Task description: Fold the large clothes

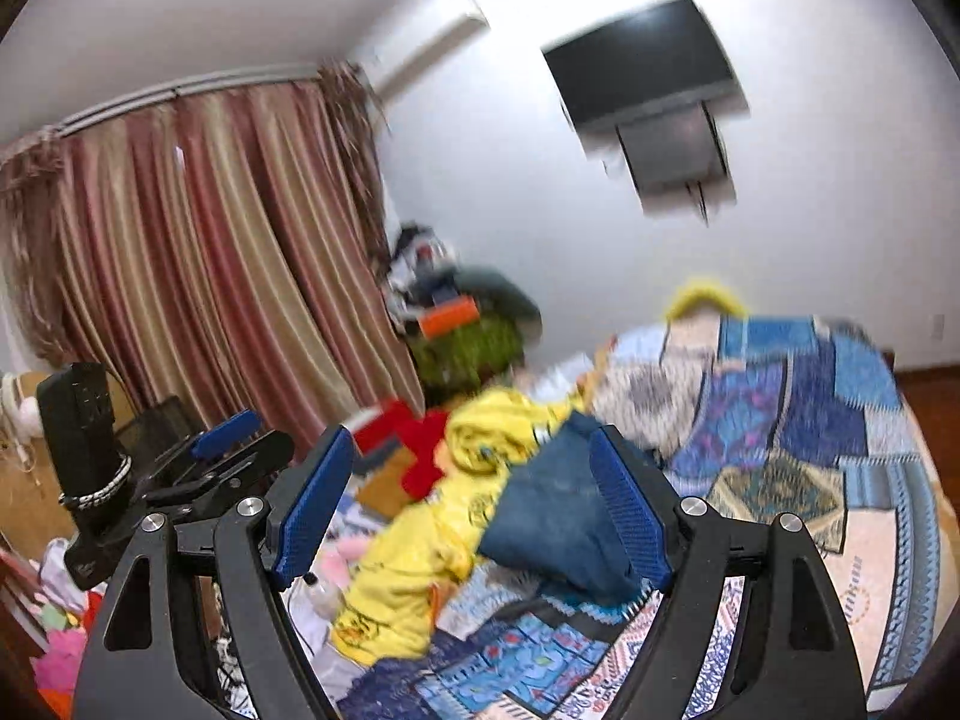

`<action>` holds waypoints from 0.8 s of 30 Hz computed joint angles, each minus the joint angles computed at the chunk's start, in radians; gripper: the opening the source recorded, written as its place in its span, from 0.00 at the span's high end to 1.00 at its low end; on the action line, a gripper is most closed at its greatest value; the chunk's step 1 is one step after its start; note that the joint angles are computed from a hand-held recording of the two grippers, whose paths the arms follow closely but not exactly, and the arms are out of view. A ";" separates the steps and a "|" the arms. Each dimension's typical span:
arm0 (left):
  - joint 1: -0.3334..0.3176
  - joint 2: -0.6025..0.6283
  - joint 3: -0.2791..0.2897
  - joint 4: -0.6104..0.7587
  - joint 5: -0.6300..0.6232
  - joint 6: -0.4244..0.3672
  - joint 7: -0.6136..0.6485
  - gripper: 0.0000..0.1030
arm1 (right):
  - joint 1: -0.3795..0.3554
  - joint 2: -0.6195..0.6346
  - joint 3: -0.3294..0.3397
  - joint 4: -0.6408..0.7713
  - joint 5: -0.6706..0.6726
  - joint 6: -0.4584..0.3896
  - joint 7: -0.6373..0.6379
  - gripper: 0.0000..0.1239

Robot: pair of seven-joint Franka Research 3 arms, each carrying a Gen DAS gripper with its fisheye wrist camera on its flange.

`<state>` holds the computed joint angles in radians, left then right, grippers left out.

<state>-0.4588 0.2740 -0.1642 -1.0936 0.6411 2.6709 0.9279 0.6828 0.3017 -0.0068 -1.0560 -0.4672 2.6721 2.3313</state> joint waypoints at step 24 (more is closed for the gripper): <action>0.085 -0.272 -0.116 -0.350 0.489 0.060 -0.500 0.01 | 0.096 -0.096 0.068 -0.079 -0.750 -0.260 0.461 0.17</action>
